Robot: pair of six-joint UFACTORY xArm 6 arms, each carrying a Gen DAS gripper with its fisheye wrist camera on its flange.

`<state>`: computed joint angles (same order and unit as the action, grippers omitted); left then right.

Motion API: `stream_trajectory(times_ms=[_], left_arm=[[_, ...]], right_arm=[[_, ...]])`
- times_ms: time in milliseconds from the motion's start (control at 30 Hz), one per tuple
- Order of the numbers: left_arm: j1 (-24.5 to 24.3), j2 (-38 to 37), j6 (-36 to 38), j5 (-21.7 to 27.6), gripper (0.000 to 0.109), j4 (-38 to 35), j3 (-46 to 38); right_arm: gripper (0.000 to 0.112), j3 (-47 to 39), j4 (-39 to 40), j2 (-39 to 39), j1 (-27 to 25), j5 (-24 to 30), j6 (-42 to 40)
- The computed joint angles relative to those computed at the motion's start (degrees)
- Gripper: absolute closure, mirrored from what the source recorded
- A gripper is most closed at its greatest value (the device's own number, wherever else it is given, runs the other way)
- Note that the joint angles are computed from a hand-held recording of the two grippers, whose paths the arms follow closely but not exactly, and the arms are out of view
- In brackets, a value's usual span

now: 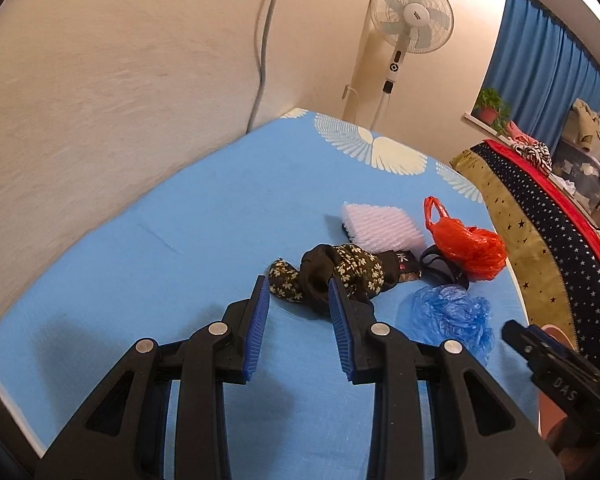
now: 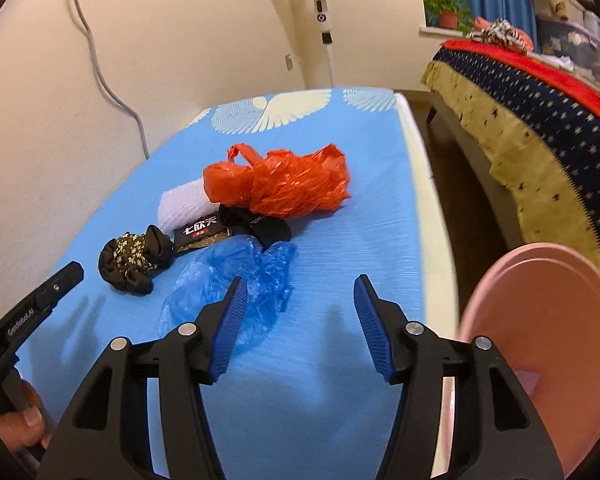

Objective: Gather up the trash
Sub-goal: 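Move both open tools back over the trash on the blue mattress, then grasp the blue plastic bag with the right tool while the left tool grasps the black floral glove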

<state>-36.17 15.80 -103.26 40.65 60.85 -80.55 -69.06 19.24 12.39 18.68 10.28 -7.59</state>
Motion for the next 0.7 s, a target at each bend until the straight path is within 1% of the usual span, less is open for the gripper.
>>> stream_trajectory(times_ms=[33, 100, 200, 333, 400, 467, 500, 533, 567, 600, 633, 700], left_arm=[[0.5, 0.6, 0.9, -1.2, 0.072, -0.8, -0.4], [1.1, 1.2, 1.8, -2.7, 0.069, -1.4, -1.0], [2.1, 2.8, 4.0, -4.5, 0.06, -3.2, -2.6], [3.4, 4.3, 4.7, -5.8, 0.059, -4.7, -4.0], [4.1, 4.7, 5.0, -6.5, 0.059, -6.1, -4.1], [4.5, 5.0, 5.2, -7.6, 0.06, -7.4, -3.9], [4.7, 5.1, 5.2, -8.2, 0.064, -7.6, -3.9], [4.9, 5.2, 5.6, -9.5, 0.077, -7.7, -3.7], [4.9, 5.4, 6.7, -10.5, 0.083, -8.3, -3.8], [5.0, 5.7, 7.5, -10.9, 0.087, -8.5, -4.1], [4.9, 5.7, 7.7, -11.1, 0.093, -8.1, -4.2], [4.8, 5.4, 7.9, -11.3, 0.101, -7.6, -4.1]], right_arm=[[0.056, -0.9, -0.3, 0.9, 0.2, 0.4, 0.3], [0.056, -2.4, -0.9, 2.3, 0.5, 1.4, 1.0], [0.056, -4.1, -1.3, 3.7, 0.6, 2.9, 1.4], [0.057, -5.4, -1.1, 4.7, 0.6, 4.8, 0.8], [0.062, -6.1, -1.9, 5.1, 0.7, 5.9, 1.0], [0.071, -6.6, -3.5, 5.4, 0.8, 6.9, 1.9], [0.074, -6.8, -4.8, 5.5, 0.8, 7.3, 2.6], [0.082, -6.7, -5.1, 5.5, 0.9, 7.3, 2.7], [0.093, -6.8, -4.9, 5.5, 1.0, 7.6, 2.3], [0.101, -6.6, -4.3, 5.3, 1.0, 7.5, 1.9], [0.105, -6.2, -4.0, 5.1, 1.0, 7.0, 1.7], [0.107, -5.0, -3.5, 4.2, 1.1, 5.6, 1.4]])
